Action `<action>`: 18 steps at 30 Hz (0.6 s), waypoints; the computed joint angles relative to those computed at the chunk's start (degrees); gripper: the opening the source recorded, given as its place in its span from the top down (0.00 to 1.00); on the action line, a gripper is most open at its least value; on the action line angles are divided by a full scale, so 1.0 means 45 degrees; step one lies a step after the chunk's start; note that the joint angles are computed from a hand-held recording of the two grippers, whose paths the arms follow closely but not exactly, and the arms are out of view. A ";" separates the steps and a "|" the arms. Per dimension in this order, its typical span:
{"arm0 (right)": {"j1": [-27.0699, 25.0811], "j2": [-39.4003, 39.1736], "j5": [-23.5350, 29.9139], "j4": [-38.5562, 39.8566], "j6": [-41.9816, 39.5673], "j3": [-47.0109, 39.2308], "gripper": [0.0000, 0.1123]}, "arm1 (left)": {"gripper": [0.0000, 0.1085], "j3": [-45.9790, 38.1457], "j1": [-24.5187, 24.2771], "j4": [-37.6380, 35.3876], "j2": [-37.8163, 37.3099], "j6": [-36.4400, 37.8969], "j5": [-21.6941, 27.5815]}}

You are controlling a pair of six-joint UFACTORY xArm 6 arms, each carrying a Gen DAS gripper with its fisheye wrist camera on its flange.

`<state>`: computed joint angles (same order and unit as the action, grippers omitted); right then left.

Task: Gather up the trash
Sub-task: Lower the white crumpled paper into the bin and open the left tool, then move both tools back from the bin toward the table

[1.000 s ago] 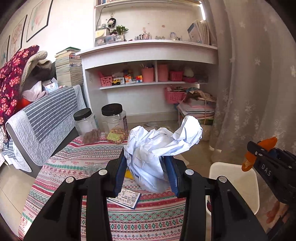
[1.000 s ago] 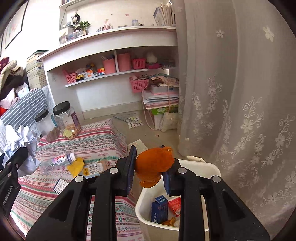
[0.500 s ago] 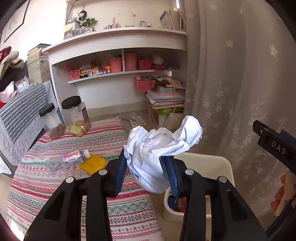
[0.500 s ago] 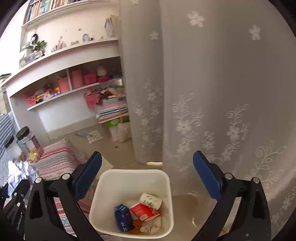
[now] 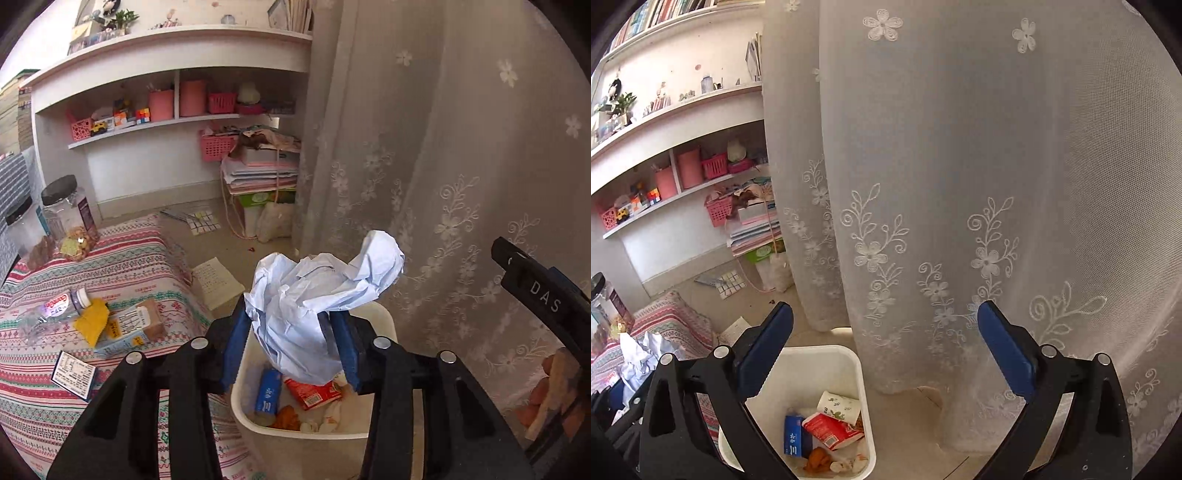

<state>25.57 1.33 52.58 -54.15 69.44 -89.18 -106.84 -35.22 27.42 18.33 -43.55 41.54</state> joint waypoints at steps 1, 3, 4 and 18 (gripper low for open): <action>0.0000 0.0002 0.0055 0.0008 -0.0020 -0.0003 0.15 | 0.42 0.0031 0.0004 -0.0158 0.0021 0.0032 -0.0121; -0.0018 0.0013 0.0089 0.0053 -0.0036 -0.0011 0.15 | 0.38 0.0144 0.0024 -0.0072 -0.0023 -0.0172 -0.0261; -0.0019 0.0018 0.0080 0.0080 -0.0057 -0.0012 0.15 | 0.38 0.0074 0.0016 -0.0115 0.0016 -0.0114 -0.0206; 0.0817 0.0969 -0.0380 0.0334 -0.0952 -0.1036 0.14 | 0.34 0.1197 -0.0156 0.4107 -0.1382 -0.2574 0.1998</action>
<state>29.25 5.68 50.86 -52.65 65.16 -93.84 -101.45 -35.92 45.90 12.10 -55.13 50.54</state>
